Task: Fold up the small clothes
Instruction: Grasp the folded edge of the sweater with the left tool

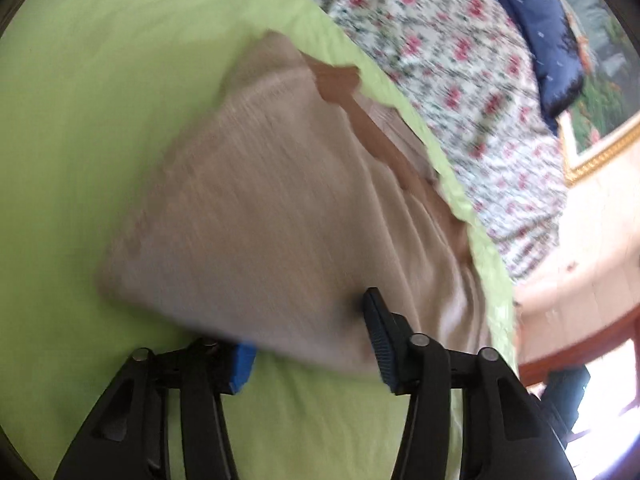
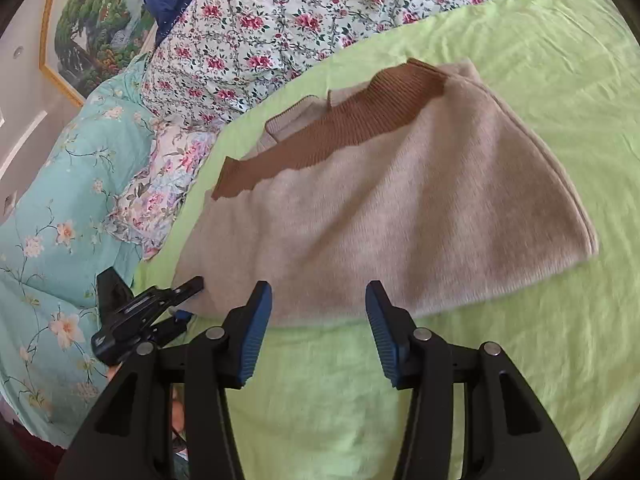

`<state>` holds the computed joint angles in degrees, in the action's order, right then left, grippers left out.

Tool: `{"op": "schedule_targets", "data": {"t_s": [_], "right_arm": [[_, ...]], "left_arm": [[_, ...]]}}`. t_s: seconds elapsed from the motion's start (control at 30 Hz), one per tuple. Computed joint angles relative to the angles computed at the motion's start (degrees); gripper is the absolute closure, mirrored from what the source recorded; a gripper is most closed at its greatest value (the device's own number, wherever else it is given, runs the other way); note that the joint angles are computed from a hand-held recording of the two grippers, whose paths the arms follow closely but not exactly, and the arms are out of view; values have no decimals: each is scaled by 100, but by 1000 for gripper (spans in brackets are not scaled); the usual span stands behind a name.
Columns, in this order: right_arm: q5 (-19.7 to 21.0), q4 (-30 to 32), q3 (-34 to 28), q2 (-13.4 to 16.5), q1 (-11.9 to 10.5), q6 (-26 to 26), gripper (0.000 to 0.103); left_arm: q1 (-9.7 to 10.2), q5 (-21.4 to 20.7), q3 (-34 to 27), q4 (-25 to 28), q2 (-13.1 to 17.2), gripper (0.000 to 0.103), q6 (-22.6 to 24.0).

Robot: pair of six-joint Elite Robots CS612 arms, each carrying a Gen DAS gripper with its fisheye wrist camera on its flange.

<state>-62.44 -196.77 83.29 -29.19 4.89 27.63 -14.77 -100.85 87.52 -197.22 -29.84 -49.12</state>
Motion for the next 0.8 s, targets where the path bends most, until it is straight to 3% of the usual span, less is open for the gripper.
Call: {"op": "schedule_targets", "data": {"t_s": [0.07,0.17,0.3,0.37,0.47,0.5,0.63,0.7,0.8], "right_arm": [[-50,36,-109,39,-19,-1,53],[-53,47,-279,109,-75,98,53],[-3,254,-515,164,-158,27,53],[154,419,-671,204,-207,-44,53],[410,795,-969,262,-274,-190,53],[577,799,-1063,304,-301,-162,53],[1986,588,-1862,784,-490,647,51],[2473,766,-2326,1024,-521,835,36],[3043,1208,-3016,1368,-515,921,25]], "left_arm": [[33,156,-115,204,14,76,-7],[102,175,-242,277,63,89,-21],[18,516,-178,382,-74,92,366],[-123,887,-78,326,-233,93,853],[-304,1081,-76,178,-376,94,1563],[-355,1078,-108,127,-394,94,1753],[-630,1169,-349,142,-384,94,2795],[-759,1130,-521,268,-321,94,3240],[-914,1011,-864,710,-151,95,3865]]}}
